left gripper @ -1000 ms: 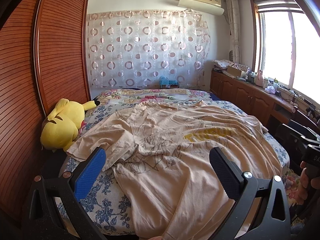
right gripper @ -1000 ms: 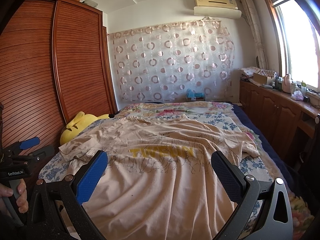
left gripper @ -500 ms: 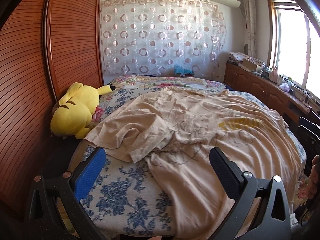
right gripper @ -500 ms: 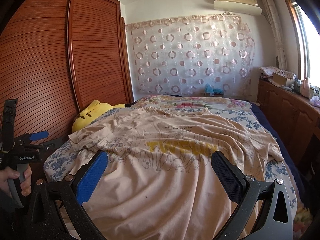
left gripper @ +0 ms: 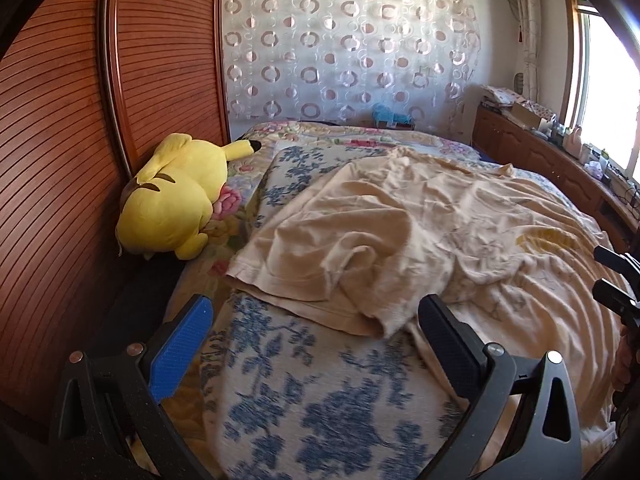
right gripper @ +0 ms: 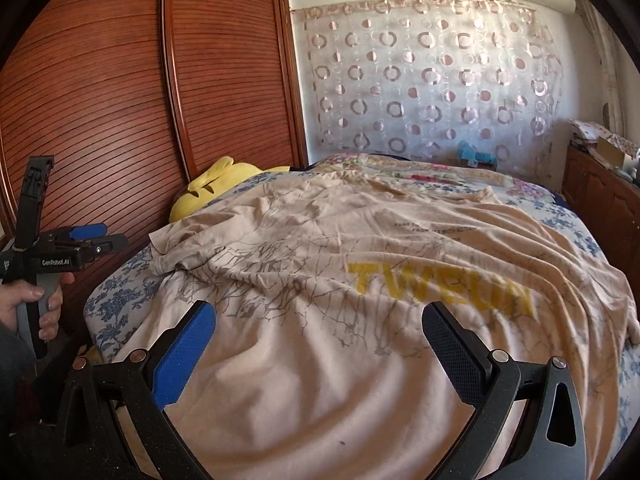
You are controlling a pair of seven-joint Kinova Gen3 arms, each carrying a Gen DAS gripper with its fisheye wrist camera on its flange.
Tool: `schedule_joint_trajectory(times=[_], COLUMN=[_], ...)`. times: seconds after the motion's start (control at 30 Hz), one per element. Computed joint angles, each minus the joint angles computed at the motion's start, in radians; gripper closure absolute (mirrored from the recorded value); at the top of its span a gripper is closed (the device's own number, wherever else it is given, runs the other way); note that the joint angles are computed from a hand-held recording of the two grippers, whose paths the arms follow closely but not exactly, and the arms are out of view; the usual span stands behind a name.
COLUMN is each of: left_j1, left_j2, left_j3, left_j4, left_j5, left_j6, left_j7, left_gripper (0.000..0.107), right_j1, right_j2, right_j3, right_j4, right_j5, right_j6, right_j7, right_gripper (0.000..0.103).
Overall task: Fold small clothes
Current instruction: 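Move the left tool to the T-shirt hem and close its fingers on it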
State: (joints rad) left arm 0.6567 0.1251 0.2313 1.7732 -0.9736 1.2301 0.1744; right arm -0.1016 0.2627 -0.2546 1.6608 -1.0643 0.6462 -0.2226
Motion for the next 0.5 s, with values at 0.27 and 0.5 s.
schedule_joint_trajectory(times=[0.27,0.5], left_j1=[-0.168,-0.305], left_j2=[-0.074,-0.074], left_j3=[-0.052,-0.097], left_j4=[0.063,0.071], left_j5=[0.132,0.308], left_j6=[-0.216,-0.340], left_j7=[-0.138,-0.306], left_gripper=[0.030,0.047], right_j1=[-0.063,-0.083], right_j2=[0.034,0.078], right_j3=[0.000,-0.020], right_j4=[-0.110,-0.185], right_j5=[0.171,0.246], right_j6=[0.023,0.045], right_j7=[-0.158,-0.233], right_gripper=[0.000,0.000])
